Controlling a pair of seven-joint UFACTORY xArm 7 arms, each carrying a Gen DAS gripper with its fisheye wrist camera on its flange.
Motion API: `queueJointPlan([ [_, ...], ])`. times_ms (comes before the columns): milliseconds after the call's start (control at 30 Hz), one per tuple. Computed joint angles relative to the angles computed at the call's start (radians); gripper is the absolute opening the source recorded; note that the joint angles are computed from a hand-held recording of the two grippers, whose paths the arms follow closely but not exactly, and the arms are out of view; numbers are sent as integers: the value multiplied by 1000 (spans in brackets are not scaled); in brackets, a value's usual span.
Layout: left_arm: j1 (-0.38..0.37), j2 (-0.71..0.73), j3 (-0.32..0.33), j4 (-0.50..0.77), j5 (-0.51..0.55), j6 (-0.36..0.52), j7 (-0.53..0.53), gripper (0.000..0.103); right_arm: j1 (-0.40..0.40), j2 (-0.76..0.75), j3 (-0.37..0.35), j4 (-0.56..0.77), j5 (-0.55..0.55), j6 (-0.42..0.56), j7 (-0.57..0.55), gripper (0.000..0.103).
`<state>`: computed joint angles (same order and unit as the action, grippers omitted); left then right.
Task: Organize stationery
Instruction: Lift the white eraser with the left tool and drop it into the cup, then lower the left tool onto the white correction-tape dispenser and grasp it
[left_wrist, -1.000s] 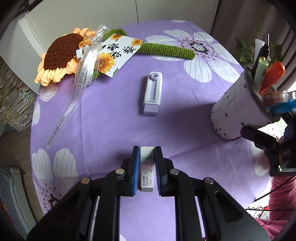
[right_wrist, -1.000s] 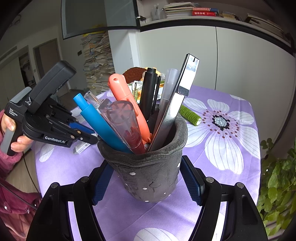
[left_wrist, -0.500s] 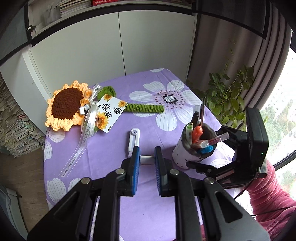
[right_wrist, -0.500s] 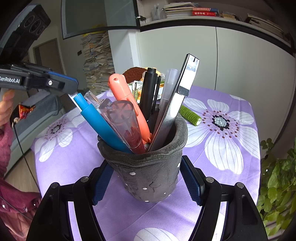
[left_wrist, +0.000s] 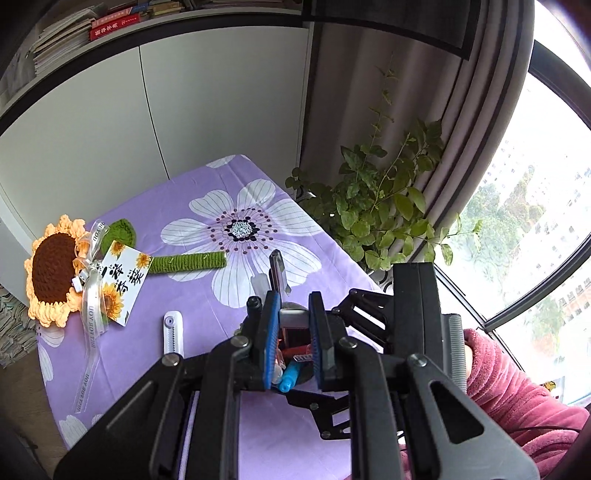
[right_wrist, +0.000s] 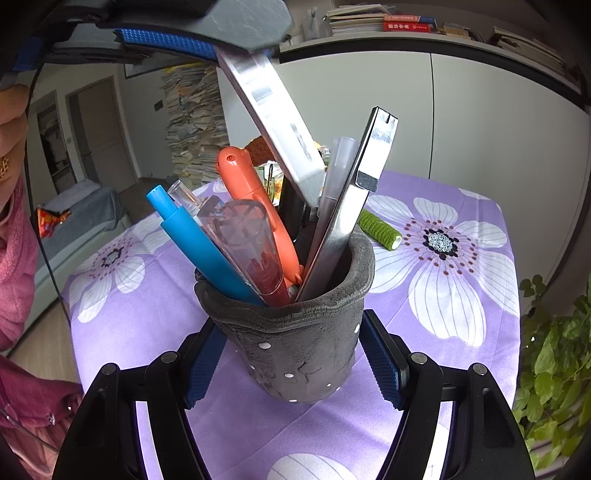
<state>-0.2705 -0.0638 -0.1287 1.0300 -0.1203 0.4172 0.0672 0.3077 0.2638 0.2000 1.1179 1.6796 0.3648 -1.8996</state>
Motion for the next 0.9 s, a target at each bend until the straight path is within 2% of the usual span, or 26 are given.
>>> queueJointPlan([
  [433,9,53,2,44,-39,56,23,14,2,-1,0,-1,3,-5,-7,74],
  [567,12,51,2,38,-51,58,36,18,-1,0,-1,0,-5,1,5,74],
  [667,15,28,8,14,-94,30,64,24,-2,2,0,2,-6,0,6,74],
  [733,23,6,12,-10,-71,-12,33,37,-2,2,1,2,-4,-2,3,74],
  [833,51,-4,19,-29,20,-55,-70,51,-2,2,1,2,-4,-2,3,74],
  [900,83,7,22,-31,139,-66,-196,52,-2,3,1,2,-4,-2,3,74],
])
